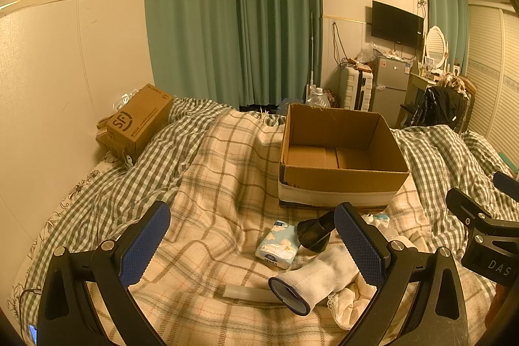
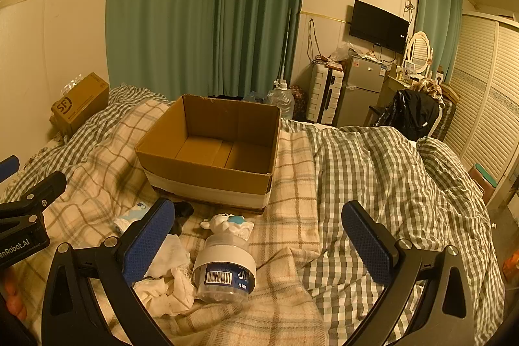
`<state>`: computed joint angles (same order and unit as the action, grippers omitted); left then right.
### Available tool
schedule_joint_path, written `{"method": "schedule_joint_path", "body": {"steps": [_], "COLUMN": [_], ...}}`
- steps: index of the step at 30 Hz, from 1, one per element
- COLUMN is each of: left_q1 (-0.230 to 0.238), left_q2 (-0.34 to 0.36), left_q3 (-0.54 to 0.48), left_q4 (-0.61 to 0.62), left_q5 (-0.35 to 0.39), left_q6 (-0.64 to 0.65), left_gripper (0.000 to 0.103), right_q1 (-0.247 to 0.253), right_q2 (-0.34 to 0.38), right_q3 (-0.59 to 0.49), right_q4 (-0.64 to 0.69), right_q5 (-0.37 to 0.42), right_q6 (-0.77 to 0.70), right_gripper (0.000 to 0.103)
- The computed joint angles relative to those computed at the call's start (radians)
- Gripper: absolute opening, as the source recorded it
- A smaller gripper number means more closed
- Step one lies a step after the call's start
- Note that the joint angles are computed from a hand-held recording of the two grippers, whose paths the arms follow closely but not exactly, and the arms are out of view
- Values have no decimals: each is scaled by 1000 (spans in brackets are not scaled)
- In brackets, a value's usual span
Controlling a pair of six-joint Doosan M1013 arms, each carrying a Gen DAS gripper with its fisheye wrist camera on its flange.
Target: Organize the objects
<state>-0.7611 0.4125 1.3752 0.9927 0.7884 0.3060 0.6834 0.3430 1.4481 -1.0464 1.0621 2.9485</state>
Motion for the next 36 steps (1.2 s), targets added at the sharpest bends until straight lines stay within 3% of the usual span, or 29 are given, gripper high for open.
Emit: {"method": "schedule_joint_path", "body": {"steps": [36], "left_q1": [4], "left_q2": [-11], "left_q3": [7], "left_q4": [-9], "left_q5": [-19], "left_q6": [9], "left_gripper": [103], "right_q1": [14], "right_q2": [-16], "right_q3": [-4], "right_q4": [-26], "right_q5": [14], "right_q6": [6], "right_gripper": [103]}}
